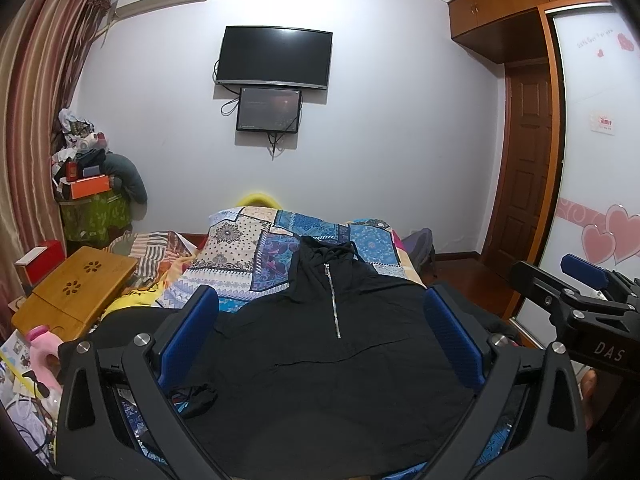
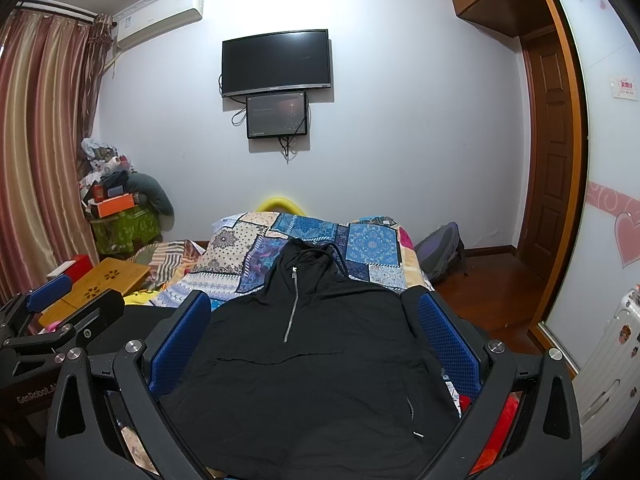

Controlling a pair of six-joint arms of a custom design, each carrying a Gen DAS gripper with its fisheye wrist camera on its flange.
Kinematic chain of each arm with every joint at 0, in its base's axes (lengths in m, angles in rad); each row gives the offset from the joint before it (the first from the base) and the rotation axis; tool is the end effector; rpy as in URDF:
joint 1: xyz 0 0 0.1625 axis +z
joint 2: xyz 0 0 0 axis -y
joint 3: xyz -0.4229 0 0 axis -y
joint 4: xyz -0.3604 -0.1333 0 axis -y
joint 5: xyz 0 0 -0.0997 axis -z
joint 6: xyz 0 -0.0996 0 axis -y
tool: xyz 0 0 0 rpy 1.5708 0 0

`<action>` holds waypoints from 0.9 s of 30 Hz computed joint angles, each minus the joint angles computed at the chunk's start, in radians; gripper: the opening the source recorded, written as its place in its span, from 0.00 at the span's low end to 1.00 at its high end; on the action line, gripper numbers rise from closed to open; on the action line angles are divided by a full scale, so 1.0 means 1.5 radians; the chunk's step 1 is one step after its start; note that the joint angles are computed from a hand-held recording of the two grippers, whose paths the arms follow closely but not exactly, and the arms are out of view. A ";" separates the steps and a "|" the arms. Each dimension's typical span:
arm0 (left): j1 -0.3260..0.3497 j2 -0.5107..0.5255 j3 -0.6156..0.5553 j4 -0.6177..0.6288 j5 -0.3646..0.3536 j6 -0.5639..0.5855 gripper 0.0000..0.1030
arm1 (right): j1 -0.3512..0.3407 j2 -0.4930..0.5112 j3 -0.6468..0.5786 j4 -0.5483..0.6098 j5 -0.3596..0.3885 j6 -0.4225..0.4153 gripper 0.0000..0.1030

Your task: Fold large clothes

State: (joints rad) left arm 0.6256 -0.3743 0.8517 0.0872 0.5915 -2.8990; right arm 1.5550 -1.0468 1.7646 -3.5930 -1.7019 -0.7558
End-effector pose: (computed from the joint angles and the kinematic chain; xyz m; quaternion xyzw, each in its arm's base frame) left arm -0.4469 -0.5893 0.0376 0.2447 0.7677 -0.5413 0.2405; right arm 0.1107 -0.6064 0.3618 0.2497 -0.7538 0.5415 0.2761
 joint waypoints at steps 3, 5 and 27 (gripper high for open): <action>0.000 0.000 0.000 0.001 0.000 -0.001 1.00 | 0.000 0.000 0.000 0.001 0.000 0.000 1.00; 0.000 0.000 0.000 0.000 0.000 0.000 1.00 | -0.002 0.001 -0.001 0.000 0.000 -0.001 1.00; 0.033 -0.008 -0.008 -0.043 -0.070 0.037 1.00 | -0.001 0.026 -0.033 0.029 -0.048 0.006 1.00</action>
